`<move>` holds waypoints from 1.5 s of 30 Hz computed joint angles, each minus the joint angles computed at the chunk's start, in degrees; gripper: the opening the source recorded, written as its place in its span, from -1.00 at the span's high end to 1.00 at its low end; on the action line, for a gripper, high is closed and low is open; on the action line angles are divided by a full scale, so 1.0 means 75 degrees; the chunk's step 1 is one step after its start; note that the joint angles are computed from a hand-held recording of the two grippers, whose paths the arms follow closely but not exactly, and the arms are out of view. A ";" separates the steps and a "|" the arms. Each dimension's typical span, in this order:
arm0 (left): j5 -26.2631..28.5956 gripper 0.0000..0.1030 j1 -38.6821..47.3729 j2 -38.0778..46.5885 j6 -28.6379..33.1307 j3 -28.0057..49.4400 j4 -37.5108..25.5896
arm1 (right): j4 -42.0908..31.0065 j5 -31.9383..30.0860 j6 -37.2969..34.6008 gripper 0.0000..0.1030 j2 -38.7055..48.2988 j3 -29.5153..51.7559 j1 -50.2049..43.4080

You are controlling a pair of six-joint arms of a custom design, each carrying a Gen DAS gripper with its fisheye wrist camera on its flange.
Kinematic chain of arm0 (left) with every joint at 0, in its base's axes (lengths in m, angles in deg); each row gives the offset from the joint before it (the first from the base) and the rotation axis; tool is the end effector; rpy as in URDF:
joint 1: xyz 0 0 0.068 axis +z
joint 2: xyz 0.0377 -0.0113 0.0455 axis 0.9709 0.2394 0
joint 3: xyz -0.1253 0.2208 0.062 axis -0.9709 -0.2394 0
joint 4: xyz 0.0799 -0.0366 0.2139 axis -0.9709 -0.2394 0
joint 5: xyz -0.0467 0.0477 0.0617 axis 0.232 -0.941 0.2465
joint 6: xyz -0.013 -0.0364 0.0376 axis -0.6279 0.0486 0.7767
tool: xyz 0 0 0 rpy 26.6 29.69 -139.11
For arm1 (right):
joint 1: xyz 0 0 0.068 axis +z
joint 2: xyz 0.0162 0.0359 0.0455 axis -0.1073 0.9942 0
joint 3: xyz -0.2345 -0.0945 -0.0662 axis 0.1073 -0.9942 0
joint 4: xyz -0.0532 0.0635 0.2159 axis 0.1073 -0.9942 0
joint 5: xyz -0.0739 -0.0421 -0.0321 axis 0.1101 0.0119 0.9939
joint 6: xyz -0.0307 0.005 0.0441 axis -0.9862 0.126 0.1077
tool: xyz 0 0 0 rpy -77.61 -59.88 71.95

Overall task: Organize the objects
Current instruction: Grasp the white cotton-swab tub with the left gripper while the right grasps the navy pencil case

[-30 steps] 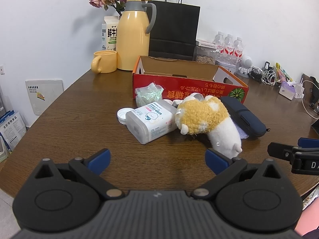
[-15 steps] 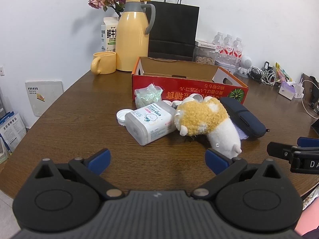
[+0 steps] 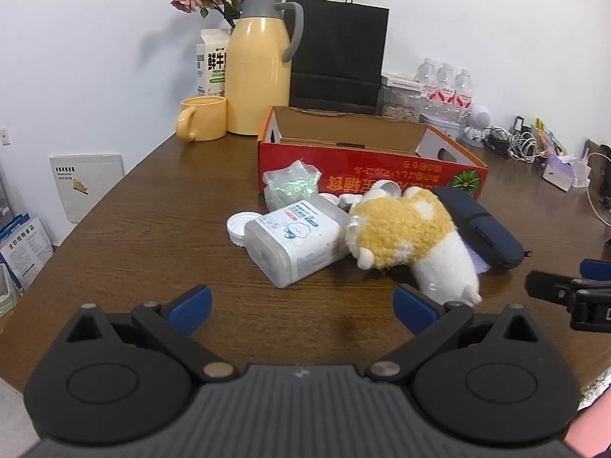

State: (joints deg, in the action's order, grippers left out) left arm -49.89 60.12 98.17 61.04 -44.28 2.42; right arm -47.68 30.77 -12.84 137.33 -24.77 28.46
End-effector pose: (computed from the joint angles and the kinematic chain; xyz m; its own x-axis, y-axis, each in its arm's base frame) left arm 0.2822 -0.0727 0.0802 -0.5672 -0.0796 -0.8197 -0.0459 0.9968 -0.0651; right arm 0.2952 0.1909 0.0721 -0.5584 -0.0811 -0.8256 -0.2039 0.9781 0.0419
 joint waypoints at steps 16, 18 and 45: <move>0.0453 -1.00 0.1032 0.1695 0.1607 0.2976 -0.1837 | -0.1707 -0.0803 -0.1287 -0.75 0.1520 0.3003 -0.1127; 0.0672 -1.00 0.1077 0.1843 0.1873 0.3310 -0.2080 | -0.2213 -0.0982 -0.1443 -0.75 0.1778 0.3638 -0.1264; 0.3393 -0.38 0.1719 0.2756 0.2842 0.5208 -0.3358 | -0.6160 -0.2673 -0.2047 -0.64 0.4065 0.8538 -0.1760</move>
